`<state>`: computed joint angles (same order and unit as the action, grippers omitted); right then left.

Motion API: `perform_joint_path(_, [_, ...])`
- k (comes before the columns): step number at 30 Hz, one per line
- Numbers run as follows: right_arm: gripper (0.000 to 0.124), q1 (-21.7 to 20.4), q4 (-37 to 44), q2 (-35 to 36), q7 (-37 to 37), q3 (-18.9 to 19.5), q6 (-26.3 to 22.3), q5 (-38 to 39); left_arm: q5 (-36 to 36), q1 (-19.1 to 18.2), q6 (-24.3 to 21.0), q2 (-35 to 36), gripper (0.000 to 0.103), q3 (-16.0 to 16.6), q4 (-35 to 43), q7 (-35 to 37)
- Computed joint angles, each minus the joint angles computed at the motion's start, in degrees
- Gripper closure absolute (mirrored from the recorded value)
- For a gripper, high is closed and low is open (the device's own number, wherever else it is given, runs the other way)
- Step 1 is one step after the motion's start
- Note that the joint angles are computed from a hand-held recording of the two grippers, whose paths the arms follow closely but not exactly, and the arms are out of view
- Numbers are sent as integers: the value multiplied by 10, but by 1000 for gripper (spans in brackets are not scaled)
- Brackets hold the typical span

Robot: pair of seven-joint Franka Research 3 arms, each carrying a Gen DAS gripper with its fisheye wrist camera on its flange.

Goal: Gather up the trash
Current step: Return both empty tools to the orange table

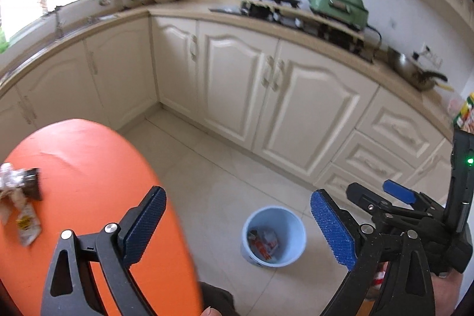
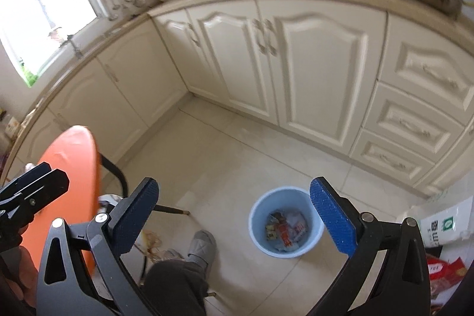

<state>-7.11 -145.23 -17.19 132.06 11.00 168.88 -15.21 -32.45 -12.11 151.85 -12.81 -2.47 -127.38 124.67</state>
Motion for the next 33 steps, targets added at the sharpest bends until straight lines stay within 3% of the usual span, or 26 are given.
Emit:
perform_joint_path(9, [21,29,69,-1,35,51,-19,-46,28,30,-4,-204,7,86,-122,-6])
perform_joint_path(17, [21,79,149,36,70,77,-20,-111,129,84,2,-363,2,121,-207,-70])
perform_joint_path(28, [21,190,261,127,80,58,-6,-170,251,196,-87,-566,2,190,-273,-143])
perform_joint_path(33, [21,241,305,173,65,42,-15,-183,285,231,-119,-605,2,211,-281,-166])
